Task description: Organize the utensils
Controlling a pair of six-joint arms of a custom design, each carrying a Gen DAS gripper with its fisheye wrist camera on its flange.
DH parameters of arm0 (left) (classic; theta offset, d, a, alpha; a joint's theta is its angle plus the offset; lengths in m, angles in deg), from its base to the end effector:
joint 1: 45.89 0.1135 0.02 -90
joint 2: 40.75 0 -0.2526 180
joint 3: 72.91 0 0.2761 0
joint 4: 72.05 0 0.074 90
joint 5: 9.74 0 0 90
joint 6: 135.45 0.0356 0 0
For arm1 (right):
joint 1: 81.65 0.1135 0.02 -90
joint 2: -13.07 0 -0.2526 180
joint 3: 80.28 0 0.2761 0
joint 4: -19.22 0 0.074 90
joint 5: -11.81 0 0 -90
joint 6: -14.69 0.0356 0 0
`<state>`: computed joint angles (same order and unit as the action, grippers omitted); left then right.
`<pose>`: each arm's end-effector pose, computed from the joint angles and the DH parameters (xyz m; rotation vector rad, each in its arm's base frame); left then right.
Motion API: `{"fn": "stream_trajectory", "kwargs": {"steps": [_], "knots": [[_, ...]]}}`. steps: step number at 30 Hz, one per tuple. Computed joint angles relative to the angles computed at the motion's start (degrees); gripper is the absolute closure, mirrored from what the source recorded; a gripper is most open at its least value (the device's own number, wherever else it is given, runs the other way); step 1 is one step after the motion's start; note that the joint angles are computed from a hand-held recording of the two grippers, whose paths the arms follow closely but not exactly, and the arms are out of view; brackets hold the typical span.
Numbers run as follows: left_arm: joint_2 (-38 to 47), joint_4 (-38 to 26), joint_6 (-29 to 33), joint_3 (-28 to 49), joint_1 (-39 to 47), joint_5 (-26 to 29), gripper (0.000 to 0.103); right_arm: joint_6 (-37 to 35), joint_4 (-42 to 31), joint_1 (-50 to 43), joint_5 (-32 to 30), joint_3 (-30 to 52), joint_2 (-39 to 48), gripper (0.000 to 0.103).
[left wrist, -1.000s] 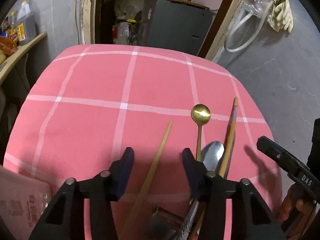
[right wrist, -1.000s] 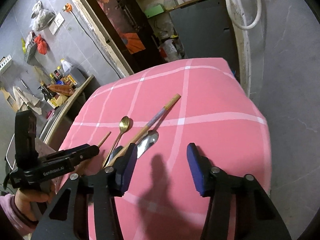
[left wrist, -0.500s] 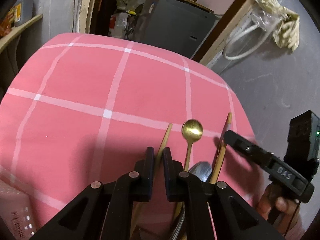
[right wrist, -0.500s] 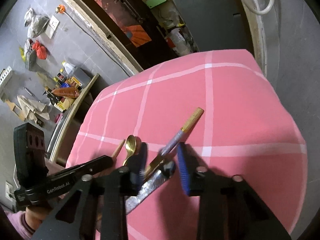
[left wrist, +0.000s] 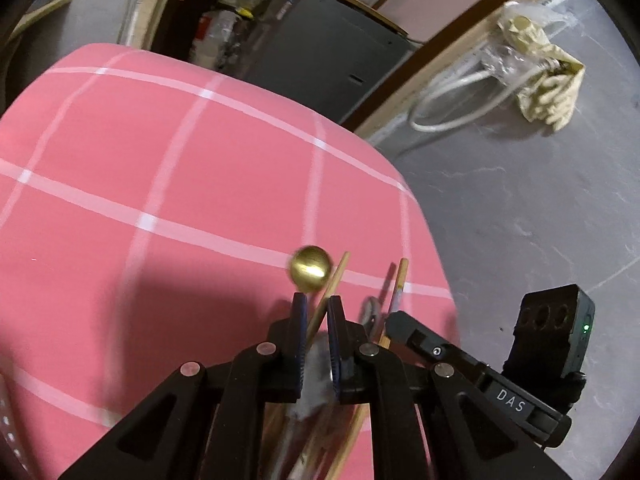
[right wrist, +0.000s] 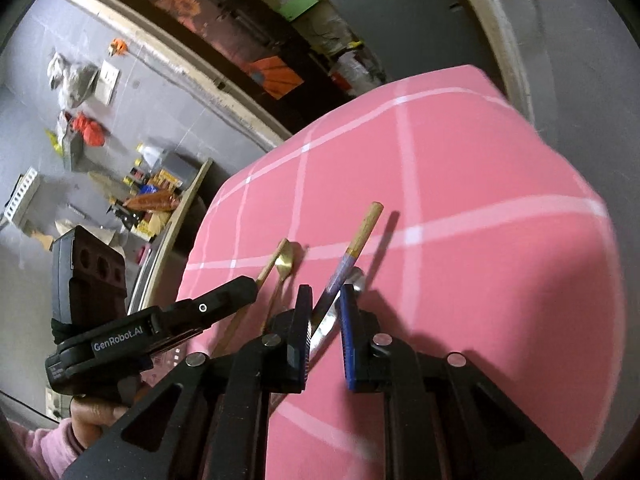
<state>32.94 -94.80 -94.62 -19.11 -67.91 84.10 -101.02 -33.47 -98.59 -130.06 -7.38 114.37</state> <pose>0.2673 -0.1107 0.1878 -0.5333 2.3601 -0.6835 0.3212 -0.0686 0.1351 -0.2827 2.4605 1.0511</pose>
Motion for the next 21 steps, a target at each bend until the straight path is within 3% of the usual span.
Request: {"fn": "stream_trajectory", "kwargs": {"steps": [6, 11, 15, 21], "knots": [[4.6, 2.6, -0.4, 2.8, -1.5, 4.6, 0.097, 0.3, -1.3, -1.9, 1.8, 0.1, -0.8, 0.091], [1.3, 2.5, -0.4, 0.7, -1.1, 5.3, 0.094, -1.0, -2.0, -1.1, 4.6, 0.1, -1.1, 0.086], [-4.5, 0.9, -0.8, -2.5, 0.8, 4.5, 0.07, -2.1, -1.7, -0.6, 6.0, -1.8, -3.4, 0.074], [-5.2, -0.5, -1.2, -3.2, 3.2, 6.0, 0.066, -4.5, -3.5, -0.4, 7.6, -3.6, -6.4, 0.068]]}}
